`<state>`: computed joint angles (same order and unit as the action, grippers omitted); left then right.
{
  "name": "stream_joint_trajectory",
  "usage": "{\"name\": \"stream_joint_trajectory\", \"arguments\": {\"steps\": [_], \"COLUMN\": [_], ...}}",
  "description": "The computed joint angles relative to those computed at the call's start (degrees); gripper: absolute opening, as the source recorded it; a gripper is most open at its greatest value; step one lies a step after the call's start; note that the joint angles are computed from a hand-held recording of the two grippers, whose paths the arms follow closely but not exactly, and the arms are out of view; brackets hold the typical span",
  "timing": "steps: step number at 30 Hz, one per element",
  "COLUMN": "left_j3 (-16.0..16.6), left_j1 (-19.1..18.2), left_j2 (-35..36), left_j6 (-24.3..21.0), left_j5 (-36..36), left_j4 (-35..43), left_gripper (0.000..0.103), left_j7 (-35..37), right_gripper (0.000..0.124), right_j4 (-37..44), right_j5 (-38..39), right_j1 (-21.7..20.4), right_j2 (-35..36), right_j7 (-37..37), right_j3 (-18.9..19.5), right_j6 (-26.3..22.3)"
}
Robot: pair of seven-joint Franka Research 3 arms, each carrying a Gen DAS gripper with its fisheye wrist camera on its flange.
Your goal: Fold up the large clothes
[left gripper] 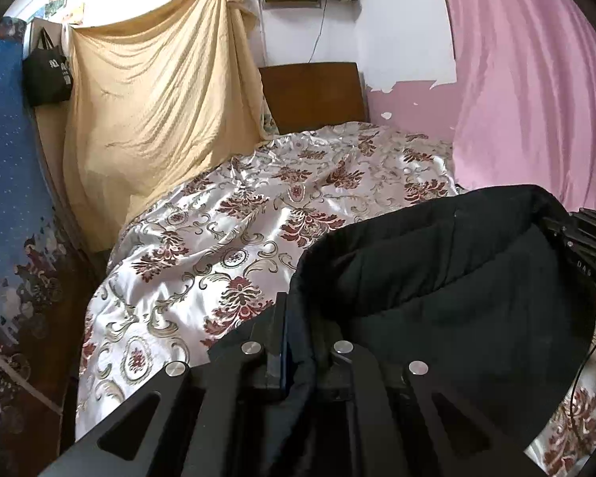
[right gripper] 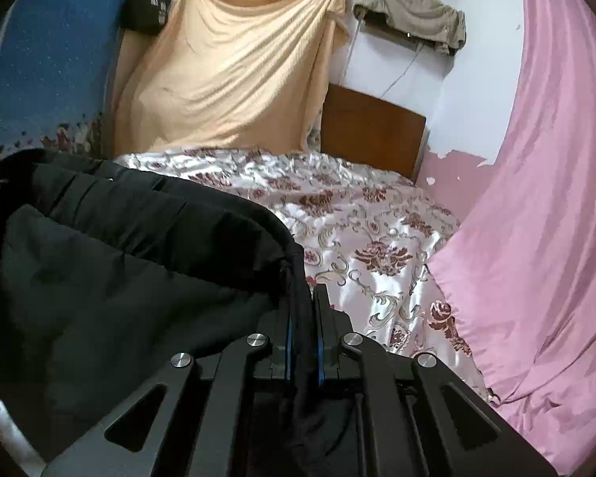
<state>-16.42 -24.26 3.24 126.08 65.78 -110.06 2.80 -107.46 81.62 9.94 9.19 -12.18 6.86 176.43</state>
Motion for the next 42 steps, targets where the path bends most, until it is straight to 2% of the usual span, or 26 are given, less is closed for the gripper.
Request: {"name": "stream_joint_trajectory", "arguments": {"steps": [5, 6, 10, 17, 23, 24, 26, 27, 29, 30, 31, 33, 34, 35, 36, 37, 40, 42], "left_j3": [1.67, 2.09, 3.75, 6.53, 8.36, 8.55, 8.86, 9.05, 9.96, 10.72, 11.25, 12.18, 11.93, 11.04, 10.12, 8.89, 5.24, 3.3], "left_j1": [0.83, 1.02, 1.16, 1.8, 2.59, 2.98, 4.48, 4.91, 6.33, 6.27, 6.02, 4.64, 3.92, 3.87, 4.22, 4.16, 4.04, 3.53], "left_j2": [4.17, 4.95, 8.61, 13.93, 17.16, 17.06, 14.97, 14.34, 11.17, 9.83, 8.88, 5.91, 4.07, 2.79, 2.24, 1.38, 0.11, 0.1], "left_j6": [1.75, 2.22, 3.21, 6.75, 10.57, 11.94, 17.75, 19.72, 27.76, 29.78, 30.52, 29.42, 27.52, 26.17, 25.43, 24.15, 22.13, 21.68], "left_j5": [-0.43, -0.8, -2.07, -6.34, -10.68, -11.74, -14.11, -14.69, -14.71, -12.85, -10.49, -0.35, 5.54, 7.77, 8.03, 8.91, 12.95, 16.15], "left_j4": [3.33, 4.03, 7.19, 10.64, 12.36, 12.07, 8.94, 7.88, 3.03, 1.38, 0.46, -1.7, -2.83, -3.63, -3.86, -4.43, -6.07, -7.21], "left_gripper": [0.007, 0.007, 0.007, 0.007, 0.008, 0.009, 0.011, 0.013, 0.022, 0.038, 0.063, 0.085, 0.085, 0.086, 0.088, 0.089, 0.098, 0.099], "left_j7": [3.66, 4.52, 7.12, 9.11, 10.16, 9.84, 7.15, 6.12, 0.51, -3.28, -6.96, -18.68, -24.29, -25.94, -25.62, -25.22, -26.5, -28.68], "right_gripper": [0.008, 0.008, 0.008, 0.008, 0.008, 0.008, 0.009, 0.009, 0.013, 0.015, 0.018, 0.033, 0.051, 0.063, 0.066, 0.068, 0.077, 0.082], "right_j4": [3.06, 2.82, 3.81, 7.14, 10.05, 10.76, 11.87, 11.93, 11.21, 10.89, 10.41, 8.84, 8.15, 6.92, 5.64, 4.89, -0.64, -4.81], "right_j5": [-10.16, -9.96, -16.8, -35.12, -45.02, -46.53, -47.83, -47.36, -44.32, -42.52, -40.62, -34.67, -31.73, -25.28, -17.71, -14.15, -5.08, -0.92], "right_j1": [0.81, -0.09, 0.23, 8.22, 12.03, 12.51, 10.89, 8.93, 3.11, -0.01, -3.0, -9.39, -11.03, -14.14, -17.06, -18.27, -20.48, -20.96], "right_j2": [5.47, 5.55, 8.74, 14.87, 18.14, 18.65, 18.9, 18.52, 17.19, 16.61, 15.94, 13.8, 13.05, 11.52, 9.68, 8.56, 2.76, -0.65], "right_j7": [9.93, 9.44, 15.79, 35.63, 46.17, 47.92, 48.98, 48.3, 44.34, 41.96, 39.69, 33.65, 30.73, 24.21, 16.7, 13.2, 4.18, 0.21], "right_j3": [-0.08, 0.72, 0.81, -9.49, -15.33, -16.17, -15.06, -13.04, -6.65, -3.29, -0.09, 6.62, 8.35, 11.84, 14.78, 15.73, 15.81, 14.71], "right_j6": [2.42, 2.63, 4.65, 2.87, -0.87, -1.84, -4.1, -4.96, -5.64, -6.2, -6.58, -7.6, -7.46, -7.1, -7.79, -8.71, -14.59, -19.12]}}
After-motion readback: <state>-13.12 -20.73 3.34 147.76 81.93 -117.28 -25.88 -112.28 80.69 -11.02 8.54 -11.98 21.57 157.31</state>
